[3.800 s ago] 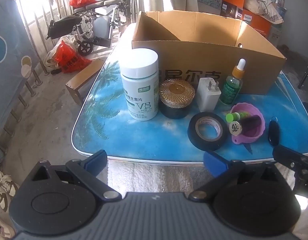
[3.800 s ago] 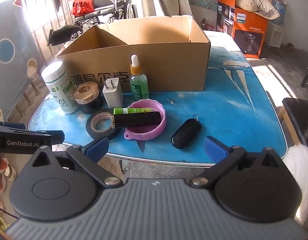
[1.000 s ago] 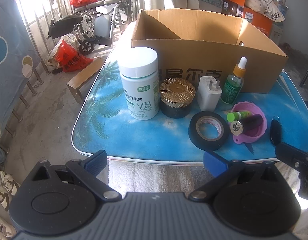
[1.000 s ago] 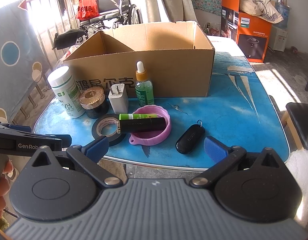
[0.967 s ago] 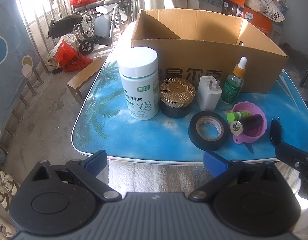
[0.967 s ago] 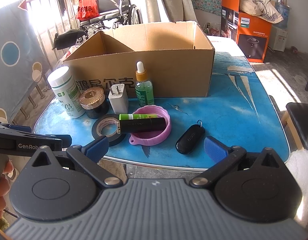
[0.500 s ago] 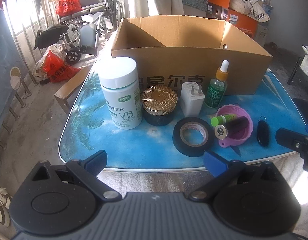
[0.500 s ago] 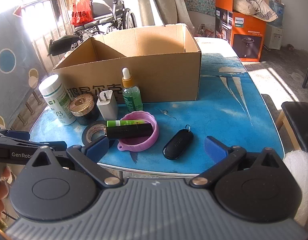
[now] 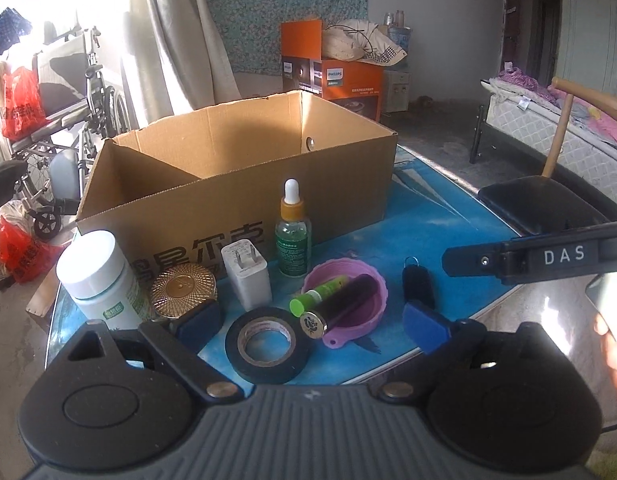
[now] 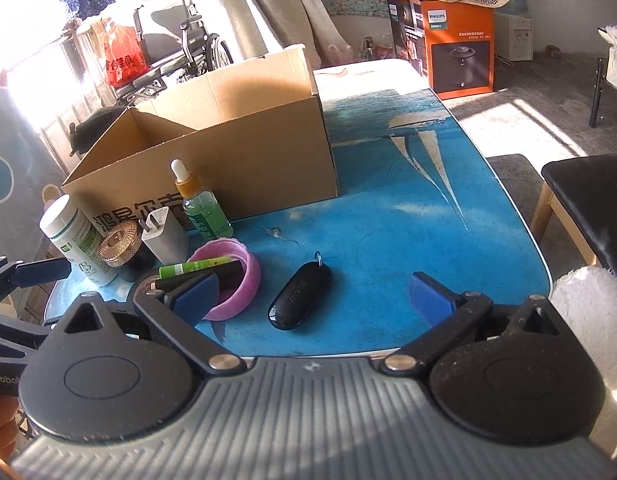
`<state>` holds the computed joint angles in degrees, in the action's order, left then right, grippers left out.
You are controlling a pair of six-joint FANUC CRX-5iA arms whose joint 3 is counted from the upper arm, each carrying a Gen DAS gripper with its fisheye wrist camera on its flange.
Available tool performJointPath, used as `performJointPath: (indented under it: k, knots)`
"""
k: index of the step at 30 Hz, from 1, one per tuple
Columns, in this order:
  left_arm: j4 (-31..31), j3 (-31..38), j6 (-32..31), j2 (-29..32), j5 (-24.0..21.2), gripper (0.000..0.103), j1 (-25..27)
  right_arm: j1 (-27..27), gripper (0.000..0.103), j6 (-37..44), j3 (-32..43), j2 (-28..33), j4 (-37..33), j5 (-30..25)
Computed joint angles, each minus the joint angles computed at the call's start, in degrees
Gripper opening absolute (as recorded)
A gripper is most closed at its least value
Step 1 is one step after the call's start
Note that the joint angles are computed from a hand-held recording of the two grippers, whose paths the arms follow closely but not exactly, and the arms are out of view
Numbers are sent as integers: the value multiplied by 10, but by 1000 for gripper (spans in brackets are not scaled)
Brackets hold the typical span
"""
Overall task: Organize rigid objects
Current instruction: 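Move the open right gripper down onto the black flashlight on the pink lid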
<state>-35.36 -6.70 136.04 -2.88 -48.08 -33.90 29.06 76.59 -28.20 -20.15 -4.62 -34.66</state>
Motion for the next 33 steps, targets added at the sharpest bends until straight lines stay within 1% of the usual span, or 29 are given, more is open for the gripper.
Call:
performJointPath:
  k: [1, 4, 5, 6, 7, 8, 9, 10, 11, 12, 13, 14, 15, 17, 18, 20, 22, 24, 25, 27, 29, 33]
  knots:
    - [2, 3, -9, 6, 4, 97, 1, -14, 99, 34, 16, 8, -44, -8]
    - [13, 9, -26, 16, 14, 89, 7, -45, 90, 101, 56, 33, -135, -46]
    - [20, 9, -33, 18, 19, 84, 11, -59, 85, 125, 70, 43, -166, -61]
    - [31, 8, -41, 18, 22, 79, 16, -75, 82, 150, 85, 55, -201, -80]
    - [41, 5, -47, 18, 25, 76, 21, -90, 76, 171, 100, 67, -234, -99]
    - [50, 5, -54, 20, 27, 70, 26, -104, 71, 189, 113, 79, -264, -117]
    - [65, 4, -64, 21, 30, 66, 33, -113, 68, 201, 123, 87, -285, -131]
    - [79, 1, -73, 21, 33, 63, 40, -123, 63, 213, 133, 98, -306, -145]
    - [94, -5, -82, 18, 37, 59, 47, -133, 57, 224, 144, 110, -329, -161]
    - [104, -7, -88, 19, 37, 55, 51, -139, 55, 233, 152, 119, -346, -172]
    - [111, -4, -93, 21, 32, 53, 55, -146, 51, 242, 162, 131, -365, -186]
    - [118, -2, -97, 25, 26, 48, 58, -152, 49, 251, 169, 139, -380, -197]
    - [124, 0, -101, 27, 23, 42, 61, -156, 48, 255, 176, 146, -389, -205]
    - [143, 0, -111, 32, 19, 39, 71, -160, 45, 265, 189, 162, -408, -220]
    - [158, -4, -118, 32, 24, 35, 79, -164, 45, 269, 195, 169, -417, -228]
    - [188, -14, -136, 29, 36, 30, 92, -165, 44, 272, 208, 184, -429, -239]
    - [211, -24, -151, 27, 48, 29, 102, -166, 43, 273, 218, 196, -432, -249]
    - [234, -35, -172, 23, 62, 29, 109, -163, 39, 268, 227, 206, -428, -252]
    - [246, -41, -184, 20, 70, 29, 113, -165, 36, 269, 230, 209, -429, -257]
    - [281, -58, -219, 15, 90, 29, 122, -166, 35, 269, 236, 216, -429, -261]
    - [281, -62, -222, 12, 97, 29, 121, -167, 33, 267, 243, 222, -429, -265]
    - [229, -48, -180, 11, 92, 30, 107, -169, 33, 260, 255, 233, -430, -275]
